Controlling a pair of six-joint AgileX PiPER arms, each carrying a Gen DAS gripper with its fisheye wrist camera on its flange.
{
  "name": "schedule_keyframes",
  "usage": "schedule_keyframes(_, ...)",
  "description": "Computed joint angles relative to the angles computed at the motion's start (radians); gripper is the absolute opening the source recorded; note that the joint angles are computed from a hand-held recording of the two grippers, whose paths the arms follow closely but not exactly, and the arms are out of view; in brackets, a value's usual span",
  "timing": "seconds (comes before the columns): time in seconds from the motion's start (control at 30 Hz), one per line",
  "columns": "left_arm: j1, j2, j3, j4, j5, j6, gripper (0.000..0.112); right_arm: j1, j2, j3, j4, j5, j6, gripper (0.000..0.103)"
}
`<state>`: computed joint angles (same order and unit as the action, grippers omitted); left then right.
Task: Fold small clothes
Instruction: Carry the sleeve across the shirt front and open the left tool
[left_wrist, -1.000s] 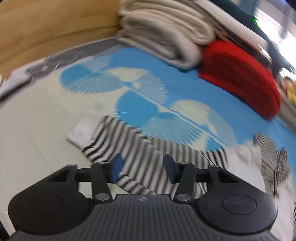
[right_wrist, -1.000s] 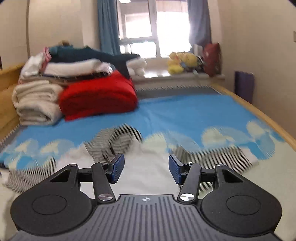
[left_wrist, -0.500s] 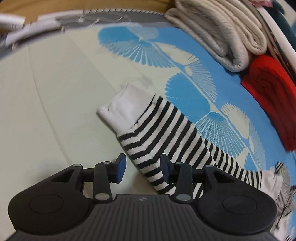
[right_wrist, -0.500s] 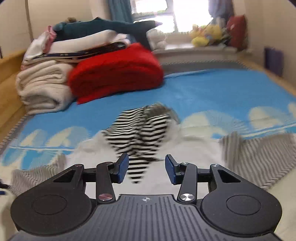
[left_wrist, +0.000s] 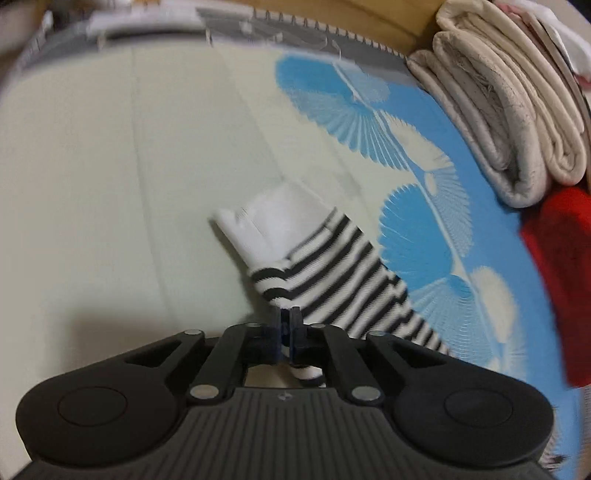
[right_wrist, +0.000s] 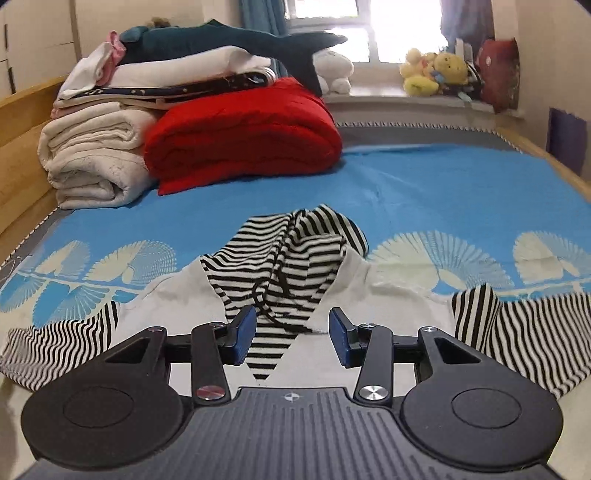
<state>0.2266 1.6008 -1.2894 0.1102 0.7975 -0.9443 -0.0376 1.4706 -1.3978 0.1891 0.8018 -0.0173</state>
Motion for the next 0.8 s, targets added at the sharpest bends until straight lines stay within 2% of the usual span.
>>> schedule_keyframes(0.07,0.007,0.026,-0.009,0.017,0.006,-0.016,0.028,-0.005,0.014,-0.011,0.012,0.01,0.01,0.045)
schedule_keyframes(0.13,0.033,0.048,-0.004,-0.03,-0.003,0.012,0.033,-0.002,0.018,-0.012,0.002,0.013,0.026,0.045)
schedule_keyframes(0.17,0.047,0.049,0.007,-0.06,-0.016,0.022,0.031,0.0,0.016,-0.007,-0.005,0.013,0.031,0.045)
schedule_keyframes(0.2,0.049,0.041,0.019,-0.056,-0.029,0.006,0.022,0.001,0.015,-0.003,-0.011,0.016,0.034,0.045)
schedule_keyframes(0.23,0.046,0.034,0.022,-0.049,-0.032,0.006,0.002,0.003,0.015,-0.002,-0.019,0.02,0.038,0.045)
schedule_keyframes(0.3,0.0,0.018,-0.007,0.035,-0.021,-0.013,0.001,0.001,0.015,0.003,-0.031,0.024,0.043,0.045)
schedule_keyframes(0.37,-0.08,-0.008,-0.055,0.145,-0.013,-0.047,0.001,-0.003,0.019,0.0,-0.048,0.034,0.058,0.045)
schedule_keyframes(0.43,-0.152,-0.044,-0.098,0.18,-0.019,-0.052,0.001,-0.016,0.027,-0.011,-0.054,0.054,0.078,0.045)
schedule_keyframes(0.47,-0.198,-0.058,-0.132,0.196,0.001,-0.061,0.001,-0.026,0.032,-0.019,-0.051,0.067,0.087,0.045)
schedule_keyframes(0.53,-0.316,-0.054,-0.261,0.218,0.108,-0.056,0.001,-0.046,0.044,-0.039,-0.04,0.099,0.095,0.044)
schedule_keyframes(0.57,-0.379,-0.04,-0.335,0.224,0.162,-0.045,0.001,-0.057,0.048,-0.048,-0.029,0.112,0.094,0.033)
schedule_keyframes(0.63,-0.488,-0.012,-0.453,0.213,0.223,-0.023,0.001,-0.088,0.058,-0.067,0.011,0.138,0.081,0.02)
schedule_keyframes(0.67,-0.541,0.003,-0.495,0.212,0.235,-0.027,0.001,-0.099,0.06,-0.075,0.015,0.147,0.09,0.02)
schedule_keyframes(0.73,-0.649,0.032,-0.543,0.202,0.214,-0.04,0.001,-0.118,0.061,-0.088,0.021,0.161,0.111,0.02)
schedule_keyframes(0.8,-0.753,0.063,-0.538,0.202,0.148,-0.059,0.0,-0.142,0.062,-0.096,0.044,0.18,0.109,0.02)
